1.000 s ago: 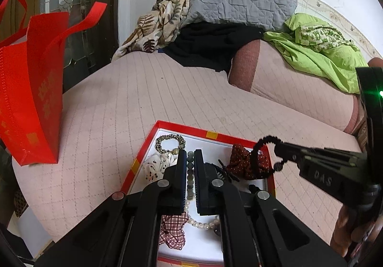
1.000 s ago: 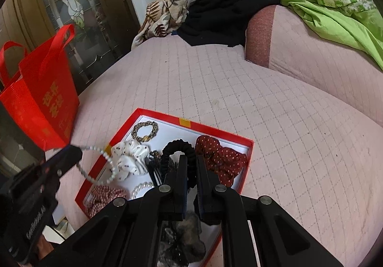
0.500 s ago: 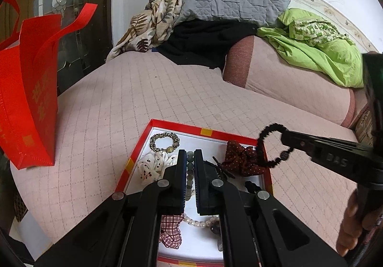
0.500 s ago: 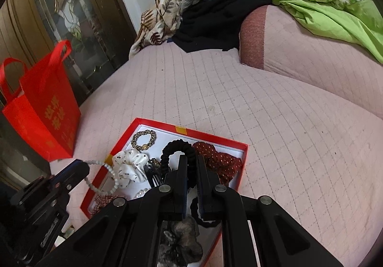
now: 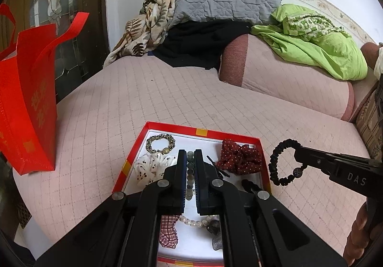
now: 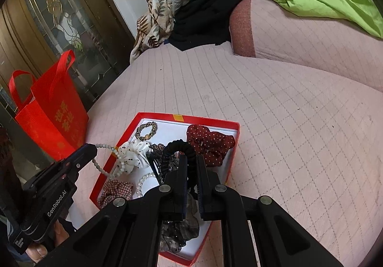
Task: Organize jewelry
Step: 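Lower the bracelet into the box with left gripper while right gripper carries hair tie over, then lower the black hair tie into the box and open the right gripper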
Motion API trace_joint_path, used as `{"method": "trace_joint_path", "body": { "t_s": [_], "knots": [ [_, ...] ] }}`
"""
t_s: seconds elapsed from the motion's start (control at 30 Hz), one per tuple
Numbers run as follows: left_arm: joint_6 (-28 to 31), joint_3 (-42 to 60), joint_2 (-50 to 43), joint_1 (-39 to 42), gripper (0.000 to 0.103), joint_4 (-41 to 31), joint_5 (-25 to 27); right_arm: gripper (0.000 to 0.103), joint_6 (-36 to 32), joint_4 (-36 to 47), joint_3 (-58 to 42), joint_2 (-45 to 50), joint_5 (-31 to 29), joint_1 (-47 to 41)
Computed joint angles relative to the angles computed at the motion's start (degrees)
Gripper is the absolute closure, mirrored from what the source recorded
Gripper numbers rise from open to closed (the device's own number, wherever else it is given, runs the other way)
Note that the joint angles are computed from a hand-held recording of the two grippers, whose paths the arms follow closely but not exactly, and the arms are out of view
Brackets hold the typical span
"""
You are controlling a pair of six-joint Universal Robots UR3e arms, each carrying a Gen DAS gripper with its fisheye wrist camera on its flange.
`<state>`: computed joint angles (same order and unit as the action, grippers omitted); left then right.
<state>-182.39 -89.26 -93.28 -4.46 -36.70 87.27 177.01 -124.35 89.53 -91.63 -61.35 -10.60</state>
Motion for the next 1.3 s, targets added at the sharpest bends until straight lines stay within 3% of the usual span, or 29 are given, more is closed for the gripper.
{"method": "trace_joint_path", "body": {
  "t_s": [0.33,0.47,0.53,0.7,0.87,1.1,1.3],
  "knots": [
    [0.69,0.01,0.01,-0.40,0.098,-0.52,0.03,0.095,0.45,-1.30,-2.37,3.09,-0.74,1.52],
    [0.76,-0.46,0.74,0.61,0.097,-1.43,-2.16,0.095,0.77,-1.64,-4.44,5.05,-1.09,2.47],
    [0.74,-0.71,1.58,2.53,0.097,-3.34,-6.26,0.095,1.02,-1.85,-6.09,6.49,-1.45,3.15],
    [0.45,-3.33,4.32,12.45,0.098,-9.11,-26.39,0.095,1.74,-1.89,-12.20,11.31,-2.64,5.51],
    [-0.02,-4.46,4.13,16.61,0.098,-11.38,-35.16,0.095,1.63,0.60,-21.57,18.88,-4.72,8.76],
    [1.13,-1.64,0.69,15.38,0.098,-15.80,-33.78,0.095,2.06,4.89,-35.20,30.97,-8.09,12.31],
    [3.41,4.14,-4.59,10.80,0.098,-22.65,-25.15,0.095,3.29,8.11,-44.88,39.77,-9.65,14.21]
  ]
}}
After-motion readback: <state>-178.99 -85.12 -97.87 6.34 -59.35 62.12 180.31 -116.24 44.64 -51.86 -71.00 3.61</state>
